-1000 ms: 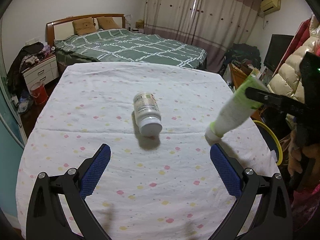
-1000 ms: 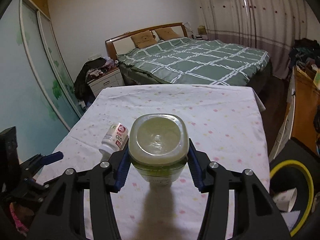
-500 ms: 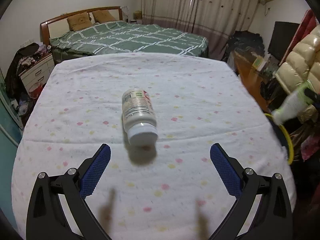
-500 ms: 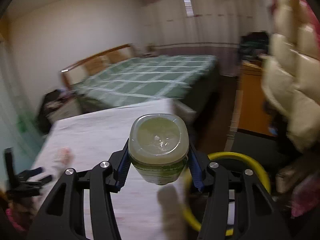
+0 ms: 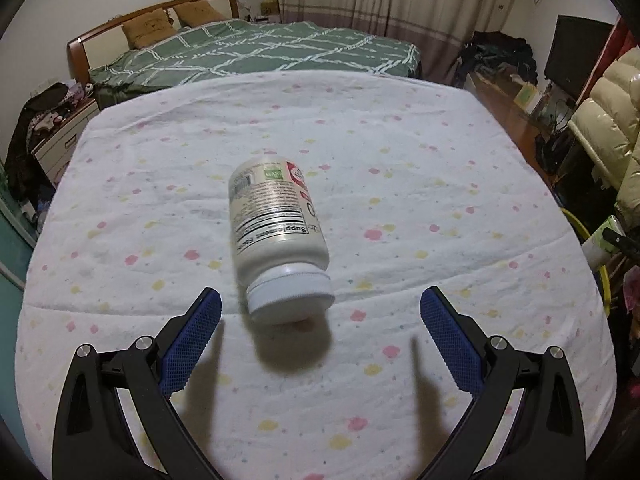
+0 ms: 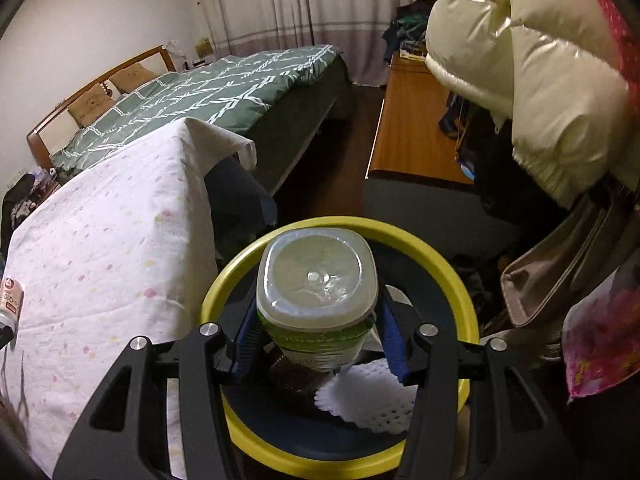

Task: Collect trash
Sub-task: 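Carry the coconut water bottle with the right gripper into the bin and release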

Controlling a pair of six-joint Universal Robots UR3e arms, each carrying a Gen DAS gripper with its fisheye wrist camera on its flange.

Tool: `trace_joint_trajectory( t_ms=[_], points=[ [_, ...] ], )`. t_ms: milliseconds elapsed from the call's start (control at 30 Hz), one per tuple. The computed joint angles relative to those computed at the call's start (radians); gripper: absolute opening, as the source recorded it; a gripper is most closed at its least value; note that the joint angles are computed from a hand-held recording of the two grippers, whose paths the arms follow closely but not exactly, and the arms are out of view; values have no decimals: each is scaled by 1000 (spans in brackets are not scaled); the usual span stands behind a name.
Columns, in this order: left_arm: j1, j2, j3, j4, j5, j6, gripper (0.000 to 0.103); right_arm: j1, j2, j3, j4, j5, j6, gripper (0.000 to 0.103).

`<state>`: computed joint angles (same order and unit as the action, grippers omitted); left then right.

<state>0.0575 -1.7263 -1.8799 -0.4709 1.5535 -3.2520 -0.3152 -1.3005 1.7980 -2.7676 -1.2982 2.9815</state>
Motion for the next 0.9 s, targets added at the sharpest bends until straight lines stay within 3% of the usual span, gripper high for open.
trace_joint_trajectory(
  t_ms=[367, 533, 700, 800, 900],
  points=[
    [-42, -103, 135, -21, -175, 5, 98, -18, -18, 3, -34, 20, 9, 57],
    [-77, -97, 196, -71, -170, 52, 98, -35, -40, 28, -31, 41, 1, 57],
    [-55, -64, 245, -128, -68, 130, 98, -41, -41, 26, -33, 47, -4, 57],
    [-20, -110, 312, -124, -123, 199, 98, -37, -34, 14, -37, 50, 2, 57],
    [-27, -210, 468, -183, -150, 374, 98, -30, -34, -1, -26, 48, 5, 57]
  ],
)
